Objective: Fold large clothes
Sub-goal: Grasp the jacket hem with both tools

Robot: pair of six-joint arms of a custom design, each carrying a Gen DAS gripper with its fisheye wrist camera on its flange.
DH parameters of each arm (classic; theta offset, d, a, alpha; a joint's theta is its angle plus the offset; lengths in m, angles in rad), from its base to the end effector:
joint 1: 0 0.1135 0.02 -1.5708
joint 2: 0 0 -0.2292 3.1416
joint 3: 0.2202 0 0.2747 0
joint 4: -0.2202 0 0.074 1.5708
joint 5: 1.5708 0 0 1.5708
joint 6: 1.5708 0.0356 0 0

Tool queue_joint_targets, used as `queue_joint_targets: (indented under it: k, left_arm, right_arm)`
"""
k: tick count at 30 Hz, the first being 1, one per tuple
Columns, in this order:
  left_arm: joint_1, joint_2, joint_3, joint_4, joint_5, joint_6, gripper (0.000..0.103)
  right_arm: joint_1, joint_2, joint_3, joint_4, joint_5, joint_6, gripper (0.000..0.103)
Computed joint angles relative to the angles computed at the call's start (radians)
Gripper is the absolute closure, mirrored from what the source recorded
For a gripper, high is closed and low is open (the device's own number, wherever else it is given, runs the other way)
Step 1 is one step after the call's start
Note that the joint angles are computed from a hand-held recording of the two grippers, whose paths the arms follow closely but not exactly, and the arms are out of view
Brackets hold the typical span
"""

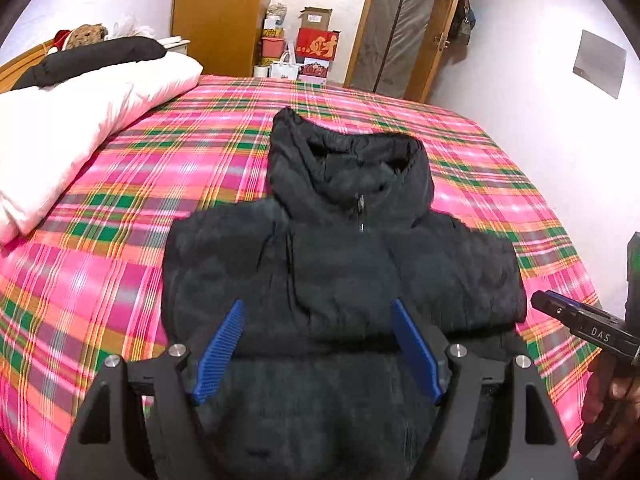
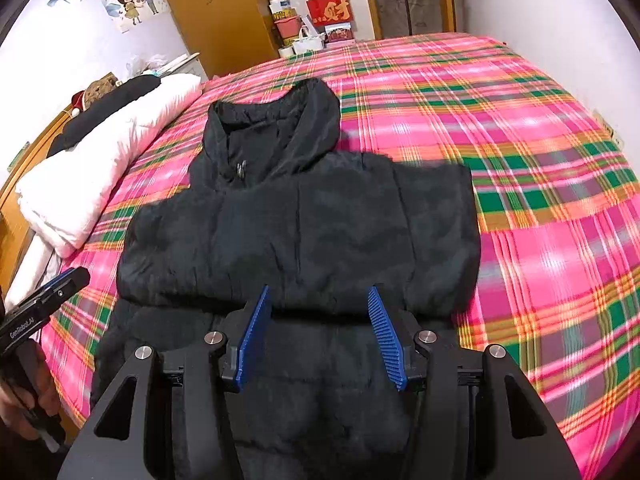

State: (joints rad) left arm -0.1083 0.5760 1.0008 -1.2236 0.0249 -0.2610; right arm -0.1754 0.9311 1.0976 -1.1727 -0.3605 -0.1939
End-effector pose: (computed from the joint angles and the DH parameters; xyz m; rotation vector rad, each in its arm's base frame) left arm 0.1229 -0.0143 0.3250 -0.1694 2.3730 -0.2066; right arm 0.1942 -0.0217 0.3103 -0.1557 2.5055 0.3156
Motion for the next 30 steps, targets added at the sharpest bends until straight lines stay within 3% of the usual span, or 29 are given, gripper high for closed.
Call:
queue_joint_targets:
  k: [6,15,24,28,29,30]
  left_arm:
    - [0.146,0.325,0.145,0.168,0.107,0.122,0.026]
    - [0.181,0.877,0.496,0.349,0.125,0.126,0.026]
    - [0.146,1.288,0.781,0.406,0.057,0.106,0.026]
    - [0.121,1.436,0.908,0.394,0.007,0.109,0.026]
    - [0.117,1.467,0.932,0.391,-0.002,0.106,0.029]
    - [0.112,1.485,0.948,0.385,-0.011,0.101,0.044]
  right_arm:
    - [0.122,0.275,0.206,0.123,0.059,0.116,0.052]
    - [0.238,0.801,0.665,0.203,0.156,0.197,0.052]
    - [0.256,1.236,1.136,0.135,0.207,0.231,0.052]
    - [0.254,1.463,1.448,0.014,0.227,0.238,0.052]
    - [0.253,1.503,1.506,-0.009,0.223,0.239,0.052]
    - [0.252,1.535,1.552,-0.023,0.213,0.237,0.066]
